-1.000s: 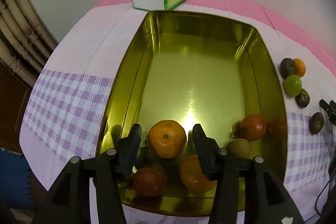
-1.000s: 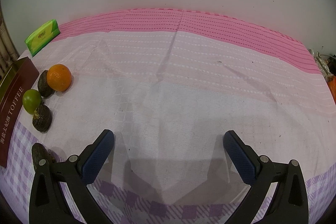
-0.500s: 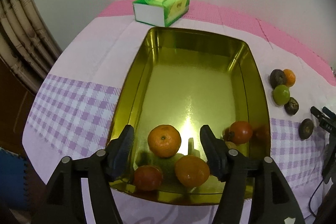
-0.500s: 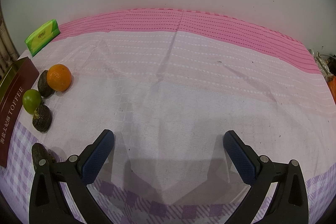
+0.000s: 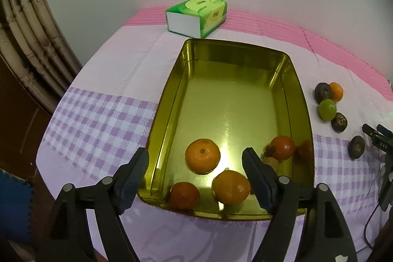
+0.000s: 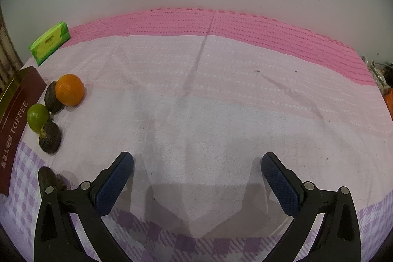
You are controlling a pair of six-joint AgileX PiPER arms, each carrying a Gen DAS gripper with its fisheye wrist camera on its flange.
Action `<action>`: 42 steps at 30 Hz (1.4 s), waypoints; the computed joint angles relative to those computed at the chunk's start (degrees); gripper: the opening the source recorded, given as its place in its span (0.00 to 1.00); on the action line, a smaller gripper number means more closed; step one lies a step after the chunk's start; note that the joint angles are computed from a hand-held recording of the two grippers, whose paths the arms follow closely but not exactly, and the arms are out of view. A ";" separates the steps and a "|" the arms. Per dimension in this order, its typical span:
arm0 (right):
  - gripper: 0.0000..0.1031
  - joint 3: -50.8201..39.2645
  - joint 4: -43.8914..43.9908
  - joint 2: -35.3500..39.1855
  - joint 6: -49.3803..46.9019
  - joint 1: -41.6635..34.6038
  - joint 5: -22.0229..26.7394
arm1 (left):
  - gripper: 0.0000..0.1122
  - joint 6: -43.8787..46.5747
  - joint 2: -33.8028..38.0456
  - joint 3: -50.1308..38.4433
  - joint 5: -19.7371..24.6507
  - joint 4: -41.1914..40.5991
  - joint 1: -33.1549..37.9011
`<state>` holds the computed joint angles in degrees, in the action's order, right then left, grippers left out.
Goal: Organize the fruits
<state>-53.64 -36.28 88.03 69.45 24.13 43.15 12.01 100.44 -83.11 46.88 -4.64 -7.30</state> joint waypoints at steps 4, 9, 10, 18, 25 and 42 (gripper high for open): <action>1.00 -0.18 1.81 -0.51 -1.72 0.30 0.61 | 0.67 0.13 -0.99 0.59 0.22 -0.49 0.93; 1.00 0.10 0.64 -0.96 2.77 2.53 3.30 | 0.69 0.08 -2.68 2.09 -0.49 -0.83 2.20; 1.00 0.05 0.39 -0.94 3.82 2.97 3.94 | 0.69 0.24 -3.16 2.54 -0.58 -1.01 2.43; 1.00 0.16 0.05 -1.19 9.14 5.72 7.70 | 0.75 1.62 -5.32 4.44 -0.46 -3.00 4.28; 0.89 -0.87 1.58 -1.52 7.91 9.44 9.22 | 0.75 1.09 -5.80 4.93 -0.75 -3.42 4.86; 0.79 -15.55 4.36 6.40 -0.40 20.99 11.80 | 0.76 0.01 -6.05 5.05 -1.28 -2.83 5.04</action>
<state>-69.19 -31.92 94.44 69.05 45.12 54.95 12.02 94.39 -78.06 45.60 -7.47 -2.25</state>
